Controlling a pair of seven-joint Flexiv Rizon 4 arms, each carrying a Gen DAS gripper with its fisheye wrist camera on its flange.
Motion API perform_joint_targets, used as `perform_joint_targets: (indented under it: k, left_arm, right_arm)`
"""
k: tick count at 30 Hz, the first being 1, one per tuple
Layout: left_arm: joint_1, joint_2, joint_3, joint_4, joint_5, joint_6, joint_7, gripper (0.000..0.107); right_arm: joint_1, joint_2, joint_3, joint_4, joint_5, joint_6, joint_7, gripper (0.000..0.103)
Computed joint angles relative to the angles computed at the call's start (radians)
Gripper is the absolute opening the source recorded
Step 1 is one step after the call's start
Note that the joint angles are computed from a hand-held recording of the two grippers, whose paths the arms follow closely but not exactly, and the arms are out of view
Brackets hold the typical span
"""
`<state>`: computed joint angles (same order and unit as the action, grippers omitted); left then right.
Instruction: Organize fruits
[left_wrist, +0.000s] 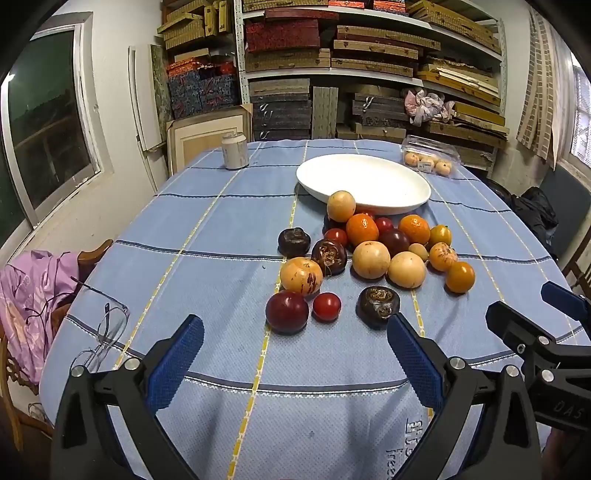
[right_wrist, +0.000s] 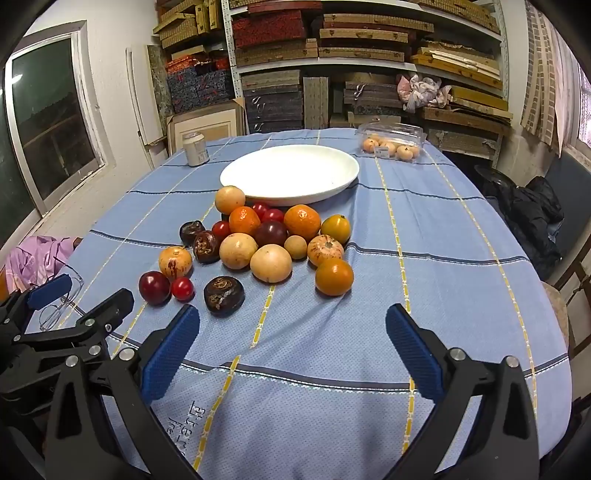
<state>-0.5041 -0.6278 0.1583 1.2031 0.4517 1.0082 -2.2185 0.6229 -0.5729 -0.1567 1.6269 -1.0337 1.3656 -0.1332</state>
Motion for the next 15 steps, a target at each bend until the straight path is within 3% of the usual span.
perform_joint_targets:
  k: [15]
  left_arm:
    - [-0.001,0.0,-0.003,0.004,-0.003,-0.006,-0.007,0.1]
  right_arm:
    - [-0.001,0.001,0.0,0.003,-0.003,0.004,0.006,0.099]
